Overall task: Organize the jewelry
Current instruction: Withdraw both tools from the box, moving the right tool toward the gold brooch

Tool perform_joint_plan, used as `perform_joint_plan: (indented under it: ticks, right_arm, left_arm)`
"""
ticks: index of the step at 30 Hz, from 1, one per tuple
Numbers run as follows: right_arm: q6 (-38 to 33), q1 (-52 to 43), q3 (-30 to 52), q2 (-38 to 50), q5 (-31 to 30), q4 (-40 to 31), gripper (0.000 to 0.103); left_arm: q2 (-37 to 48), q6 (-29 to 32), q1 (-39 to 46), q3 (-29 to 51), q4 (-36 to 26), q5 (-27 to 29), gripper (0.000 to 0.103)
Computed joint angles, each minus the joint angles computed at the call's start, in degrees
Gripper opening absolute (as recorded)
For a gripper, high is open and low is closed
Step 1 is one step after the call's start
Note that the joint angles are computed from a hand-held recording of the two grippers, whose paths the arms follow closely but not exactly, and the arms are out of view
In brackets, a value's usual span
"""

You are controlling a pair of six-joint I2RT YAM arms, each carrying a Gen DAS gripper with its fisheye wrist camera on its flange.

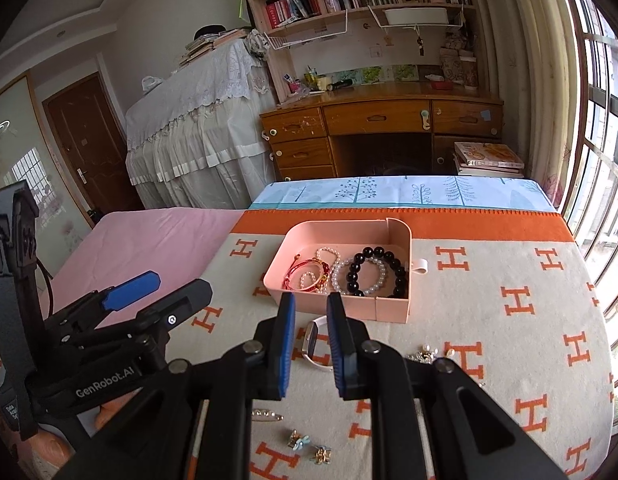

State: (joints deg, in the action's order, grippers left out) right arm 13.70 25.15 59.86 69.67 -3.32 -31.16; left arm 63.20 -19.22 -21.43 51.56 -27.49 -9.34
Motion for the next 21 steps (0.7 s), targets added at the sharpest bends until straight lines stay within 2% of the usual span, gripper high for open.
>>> perform_joint_plan:
  ticks: [4,7,11,15,21]
  right_arm:
    - [0.2,-0.15,-1.87,-2.68,0.43,-1.09,0.016]
    - [0.43,0.12,-3.19,-4.72,0.85,-1.98,0.017]
    - [0.84,0.33,-5.22,-7.69,1.17,-3.08,0.027]
    - [0.97,0.37,-6.64,-10.66,1.73,-4.32,0.027]
    - [0.52,0.4,-7.6,-14.71,2.14,-6.15,0.028]
  left_arm:
    - [-2.85,-0.6,-1.7,-0.9,-1.27,-0.47,0.083]
    - [-4.85,-0.69,-3.38,-1.33,-2.63,-1.34,0.084]
    - [-6.85,-1.37,-6.39,-1.82,-4.34,-3.17,0.084]
    - [-8.48,-2.58,-9.5,-2.13,-5.88,-4.81,0.09]
    - [-9.89,-4.3,-11.53,-2.34,-8.06,-4.24,0.091]
